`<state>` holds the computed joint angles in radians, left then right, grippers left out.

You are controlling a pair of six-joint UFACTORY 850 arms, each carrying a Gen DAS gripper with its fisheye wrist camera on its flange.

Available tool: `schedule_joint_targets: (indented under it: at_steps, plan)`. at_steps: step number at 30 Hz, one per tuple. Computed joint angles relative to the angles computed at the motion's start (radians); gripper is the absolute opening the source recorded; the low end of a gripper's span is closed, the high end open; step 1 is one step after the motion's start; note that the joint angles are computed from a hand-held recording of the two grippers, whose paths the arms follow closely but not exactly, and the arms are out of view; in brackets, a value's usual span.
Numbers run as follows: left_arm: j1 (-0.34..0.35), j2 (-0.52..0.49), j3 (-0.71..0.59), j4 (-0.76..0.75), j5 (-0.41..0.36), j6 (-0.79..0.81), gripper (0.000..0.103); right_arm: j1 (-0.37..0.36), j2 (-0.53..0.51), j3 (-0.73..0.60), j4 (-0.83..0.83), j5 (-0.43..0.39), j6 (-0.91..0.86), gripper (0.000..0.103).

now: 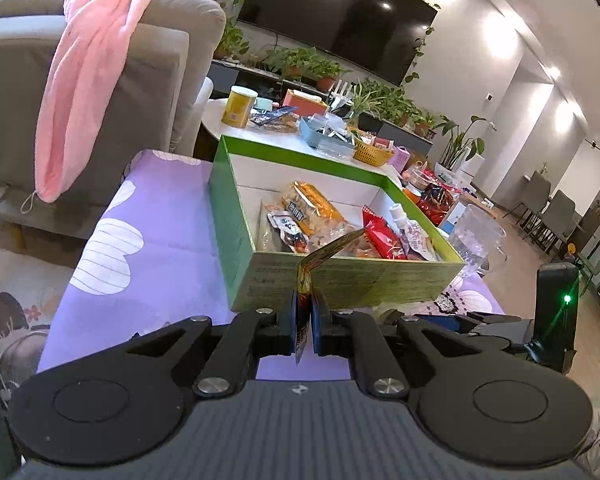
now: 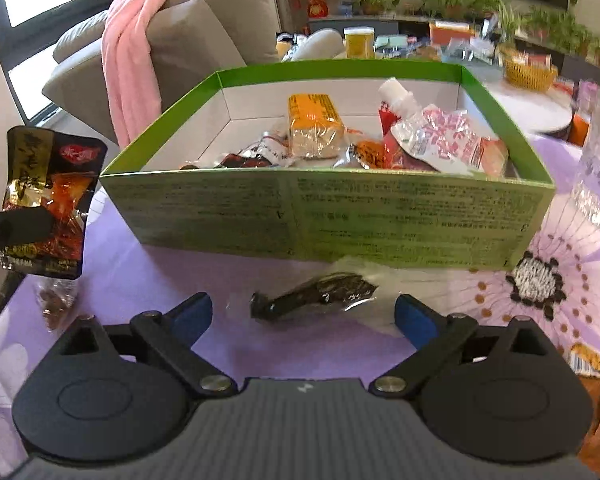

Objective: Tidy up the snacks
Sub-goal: 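Hold the black packet with left tool while right tool grasps the clear-wrapped dark snack stick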

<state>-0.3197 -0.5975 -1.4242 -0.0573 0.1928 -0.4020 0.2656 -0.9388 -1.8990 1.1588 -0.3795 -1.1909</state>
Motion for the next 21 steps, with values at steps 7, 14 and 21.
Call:
schedule_joint_targets:
  at_steps: [7,14,21]
  plan:
    - [-0.005,0.002,-0.001,-0.004,-0.005,0.010,0.007,0.012,0.025,0.057,0.085,0.080,-0.171,0.089]
    - [-0.022,0.022,0.011,-0.089,0.002,0.102,0.007,-0.026,0.087,0.164,0.305,-0.010,-0.390,0.063]
    - [-0.036,0.022,0.003,-0.087,-0.005,0.112,0.007,-0.060,0.124,0.221,0.336,-0.096,-0.447,0.067]
